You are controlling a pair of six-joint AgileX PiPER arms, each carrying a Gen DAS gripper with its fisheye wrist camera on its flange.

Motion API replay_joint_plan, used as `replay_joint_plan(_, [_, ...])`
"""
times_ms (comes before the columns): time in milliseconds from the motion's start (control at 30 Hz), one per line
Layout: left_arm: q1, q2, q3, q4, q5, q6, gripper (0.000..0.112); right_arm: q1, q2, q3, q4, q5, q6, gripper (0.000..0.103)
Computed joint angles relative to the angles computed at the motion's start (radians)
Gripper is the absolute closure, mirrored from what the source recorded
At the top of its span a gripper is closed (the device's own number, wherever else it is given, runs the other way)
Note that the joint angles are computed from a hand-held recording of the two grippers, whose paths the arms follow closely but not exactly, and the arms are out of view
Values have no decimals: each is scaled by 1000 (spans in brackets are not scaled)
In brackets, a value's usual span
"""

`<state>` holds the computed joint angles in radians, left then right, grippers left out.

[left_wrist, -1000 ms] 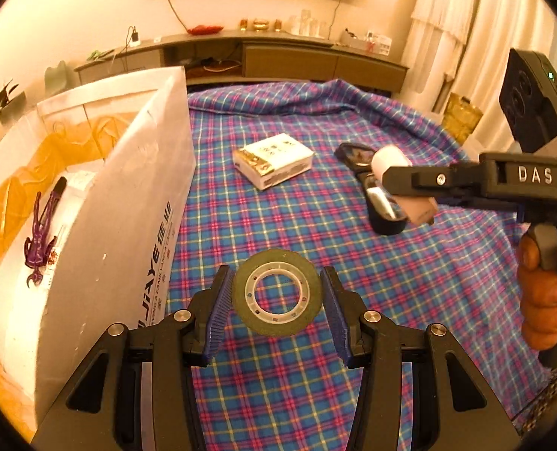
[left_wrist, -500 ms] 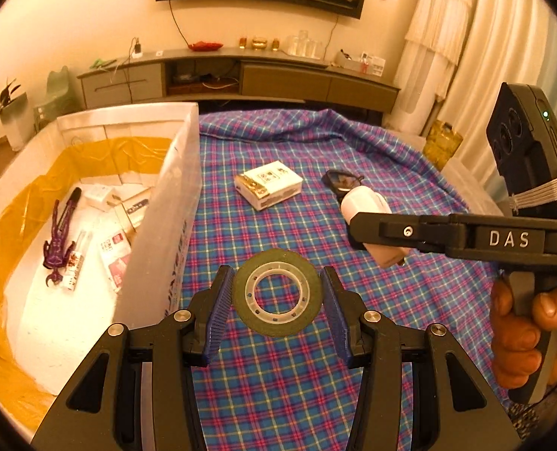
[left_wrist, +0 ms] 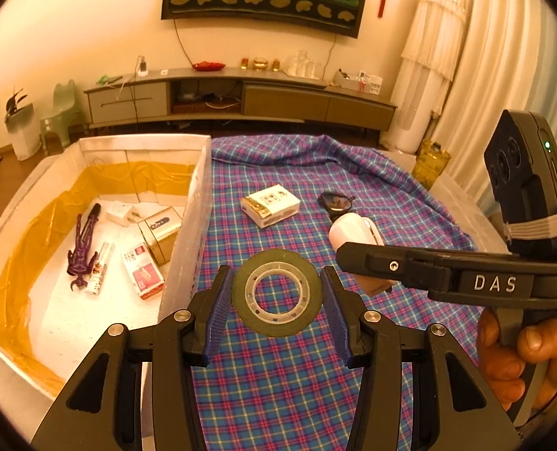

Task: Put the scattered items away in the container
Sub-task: 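Lift the tape roll and pink stapler with both tools off the sheet, then carry the tape roll and stapler with both tools over the white box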

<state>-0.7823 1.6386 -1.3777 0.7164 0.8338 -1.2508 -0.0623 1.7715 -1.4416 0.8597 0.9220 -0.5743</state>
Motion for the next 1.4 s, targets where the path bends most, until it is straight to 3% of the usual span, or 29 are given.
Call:
replay_joint_plan(700, [-72, -218, 141, 91, 50, -123, 63, 114, -165, 108, -14, -120, 26, 62])
replay_joint_plan(1400, [50, -444, 293, 86, 16, -182, 63, 273, -197, 76, -107, -212, 78, 62])
